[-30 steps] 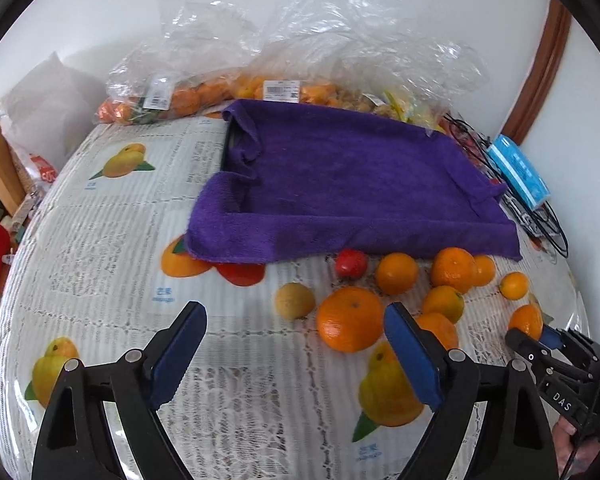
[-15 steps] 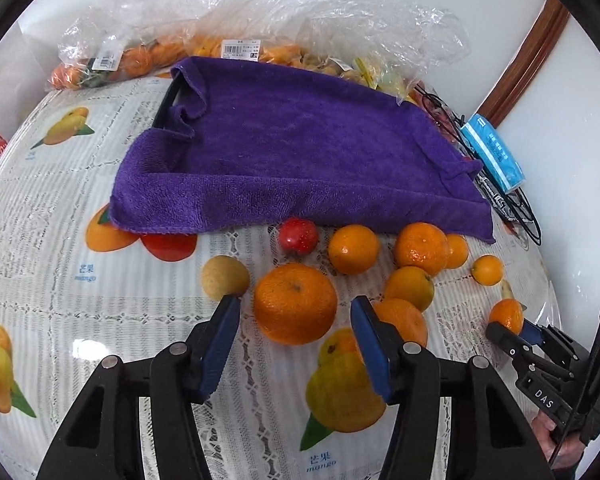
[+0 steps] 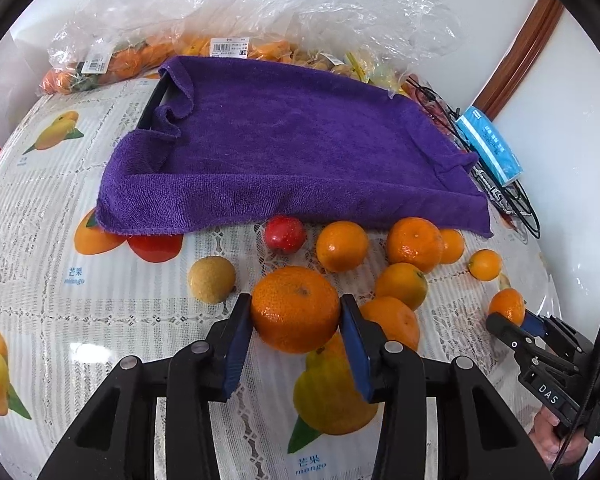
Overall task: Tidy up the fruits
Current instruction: 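Close the left tool on a large orange while the right tool lifts its tangerine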
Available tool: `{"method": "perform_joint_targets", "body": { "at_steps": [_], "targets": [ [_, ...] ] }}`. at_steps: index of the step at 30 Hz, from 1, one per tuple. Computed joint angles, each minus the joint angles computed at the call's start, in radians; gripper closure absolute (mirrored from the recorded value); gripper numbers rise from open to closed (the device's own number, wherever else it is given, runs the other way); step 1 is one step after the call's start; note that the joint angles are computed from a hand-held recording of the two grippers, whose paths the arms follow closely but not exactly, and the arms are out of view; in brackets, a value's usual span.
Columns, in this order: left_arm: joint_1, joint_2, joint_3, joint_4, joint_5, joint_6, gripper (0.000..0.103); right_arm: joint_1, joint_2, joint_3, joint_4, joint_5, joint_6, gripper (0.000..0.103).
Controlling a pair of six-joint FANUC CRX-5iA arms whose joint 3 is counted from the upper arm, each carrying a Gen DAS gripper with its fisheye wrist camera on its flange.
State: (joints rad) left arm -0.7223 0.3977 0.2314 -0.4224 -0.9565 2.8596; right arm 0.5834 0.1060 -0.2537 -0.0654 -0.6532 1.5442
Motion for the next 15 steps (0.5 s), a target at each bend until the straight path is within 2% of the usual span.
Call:
{"method": "perform_joint_targets", "body": {
  "at_steps": [15],
  "targets": [
    [-0.084, -0.027, 0.052, -0.103, -0.122, 0.074, 0.062, 0.018, -0.08, -0.027, 0.017, 0.024, -0.057, 0.062]
  ]
}}
